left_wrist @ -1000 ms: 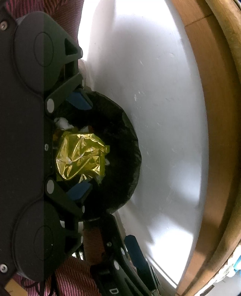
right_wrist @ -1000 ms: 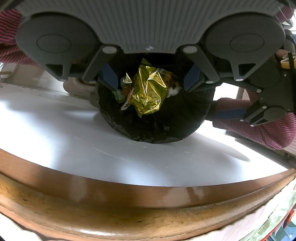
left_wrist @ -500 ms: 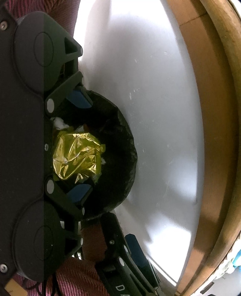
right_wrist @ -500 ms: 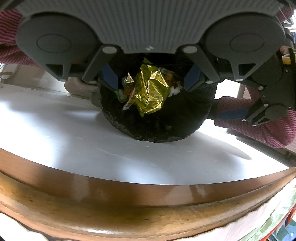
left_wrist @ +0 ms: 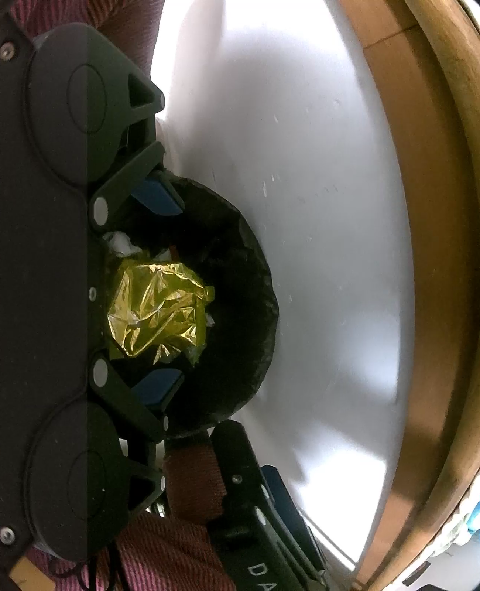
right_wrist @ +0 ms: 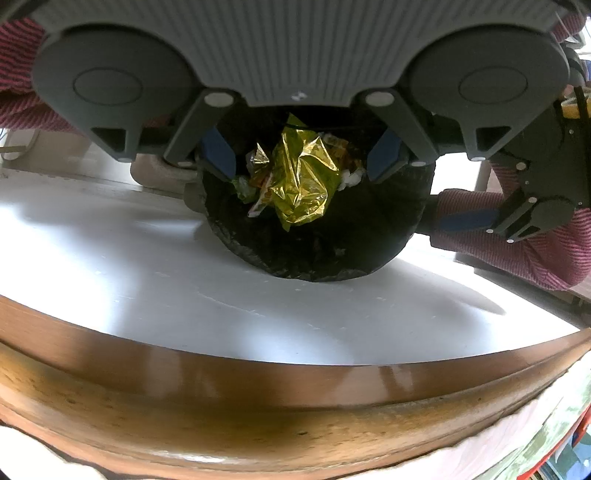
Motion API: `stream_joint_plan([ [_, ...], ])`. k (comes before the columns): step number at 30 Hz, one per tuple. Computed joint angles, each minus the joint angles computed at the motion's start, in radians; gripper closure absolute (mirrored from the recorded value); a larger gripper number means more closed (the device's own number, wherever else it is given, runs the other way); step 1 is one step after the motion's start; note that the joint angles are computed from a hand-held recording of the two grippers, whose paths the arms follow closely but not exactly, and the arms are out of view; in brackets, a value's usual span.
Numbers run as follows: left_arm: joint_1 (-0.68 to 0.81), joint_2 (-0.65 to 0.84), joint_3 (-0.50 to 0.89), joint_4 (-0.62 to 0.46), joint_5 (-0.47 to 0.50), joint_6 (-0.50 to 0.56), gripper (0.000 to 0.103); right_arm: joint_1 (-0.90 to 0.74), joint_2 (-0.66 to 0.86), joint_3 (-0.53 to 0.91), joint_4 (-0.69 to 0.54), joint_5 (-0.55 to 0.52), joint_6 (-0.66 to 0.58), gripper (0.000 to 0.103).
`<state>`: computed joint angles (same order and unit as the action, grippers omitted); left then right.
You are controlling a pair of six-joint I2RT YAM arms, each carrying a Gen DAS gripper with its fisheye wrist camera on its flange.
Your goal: Collect trash
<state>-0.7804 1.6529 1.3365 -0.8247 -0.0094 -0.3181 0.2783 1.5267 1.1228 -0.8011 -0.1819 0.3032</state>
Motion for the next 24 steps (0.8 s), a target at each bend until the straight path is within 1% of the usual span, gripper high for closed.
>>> stream_joint_plan([
  [3,-0.004,0.012,0.011,-0.015,-0.010,-0.010,0.013,-0.001,0.000,-0.001,0.001,0.000,-0.001,0.017],
  [6,0.006,0.044,0.046,-0.063,0.006,-0.025,0.013,-0.003,0.000,-0.001,0.001,-0.001,-0.003,0.017],
  [8,0.016,0.050,0.048,-0.073,0.016,-0.029,0.014,-0.004,0.000,0.000,0.001,-0.001,-0.003,0.017],
  [13,0.025,0.051,0.042,-0.067,0.031,-0.020,0.014,-0.001,-0.001,-0.005,0.005,0.002,0.007,0.017],
  [20,0.018,0.061,0.052,-0.074,0.013,-0.034,0.014,0.000,-0.002,-0.006,0.007,0.003,0.012,0.017],
  [24,0.014,0.055,0.049,-0.070,0.001,-0.025,0.013,0.000,-0.002,-0.006,0.007,0.004,0.012,0.017],
])
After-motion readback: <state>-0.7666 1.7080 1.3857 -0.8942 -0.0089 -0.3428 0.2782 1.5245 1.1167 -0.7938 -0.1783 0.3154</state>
